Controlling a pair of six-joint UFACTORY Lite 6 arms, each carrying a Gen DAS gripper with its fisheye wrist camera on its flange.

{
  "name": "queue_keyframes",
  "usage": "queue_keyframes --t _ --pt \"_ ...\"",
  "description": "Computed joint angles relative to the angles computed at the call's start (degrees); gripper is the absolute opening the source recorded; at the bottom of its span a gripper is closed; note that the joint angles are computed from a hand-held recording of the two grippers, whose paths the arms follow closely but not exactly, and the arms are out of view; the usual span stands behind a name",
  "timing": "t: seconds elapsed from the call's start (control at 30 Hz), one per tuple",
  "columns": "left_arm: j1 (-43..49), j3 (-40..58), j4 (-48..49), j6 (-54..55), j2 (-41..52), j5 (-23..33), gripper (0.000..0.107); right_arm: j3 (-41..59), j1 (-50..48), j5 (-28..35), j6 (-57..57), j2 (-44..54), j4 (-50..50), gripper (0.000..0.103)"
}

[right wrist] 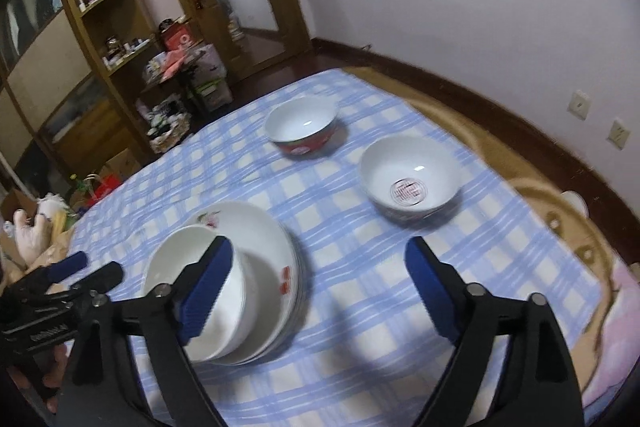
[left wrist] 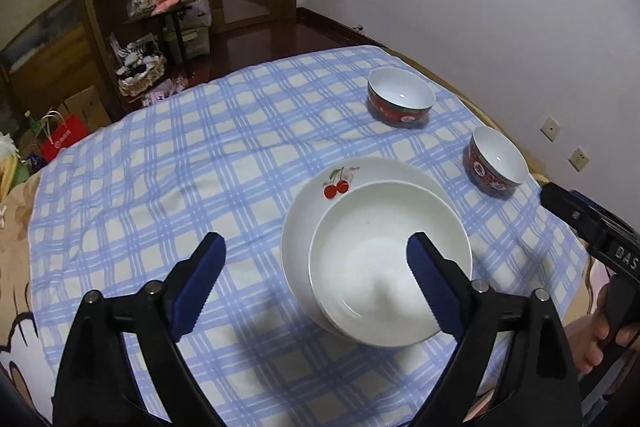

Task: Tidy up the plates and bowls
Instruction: 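Open both grippers to release the white bowls and withdraw, then move the left tool to a red-character bowl while the right tool approaches another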

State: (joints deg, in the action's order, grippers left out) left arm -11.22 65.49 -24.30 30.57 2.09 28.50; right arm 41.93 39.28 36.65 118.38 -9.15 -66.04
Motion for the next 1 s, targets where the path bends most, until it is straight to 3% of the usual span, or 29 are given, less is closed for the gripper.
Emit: queue_keyframes --t 0.03,0.1,0.2,0.37,0.5,0.67,1.0 --pt "-0.5 0.2 1.2 -1.5 0.0 -0.4 0.094 -0.3 -0.2 0.5 -0.1 -0.5 0.0 0.103" --pt "-1.5 1.8 3.2 -3.3 0.9 0.0 0.094 -2.0 -0.4 1.7 0.8 -2.9 -0.5 0.103" --pt "-0.9 4.3 -1.5 0.3 2.5 2.4 0.094 -5.0 -2.1 0.1 1.9 -7.3 -0.9 0.103" --pt "-3.9 8.0 5.0 -6.1 3.7 1.2 0.094 -8.4 -5.2 -0.9 -0.4 -13.4 0.4 0.103" --pt "-6.4 12.9 6.5 -9.3 6.9 2.1 0.094 -11.2 -10.9 -7.1 -5.6 -19.3 2.8 0.103" --pt "-10.4 18.2 8.5 -13.2 11.9 1.6 0.093 -10.3 -13.9 -5.5 -11.4 -19.2 5.9 0.103" --pt "-17.8 31.4 13.2 -21.6 22.6 2.6 0.093 -9.9 -27.9 -13.2 -21.9 -18.3 7.8 0.103"
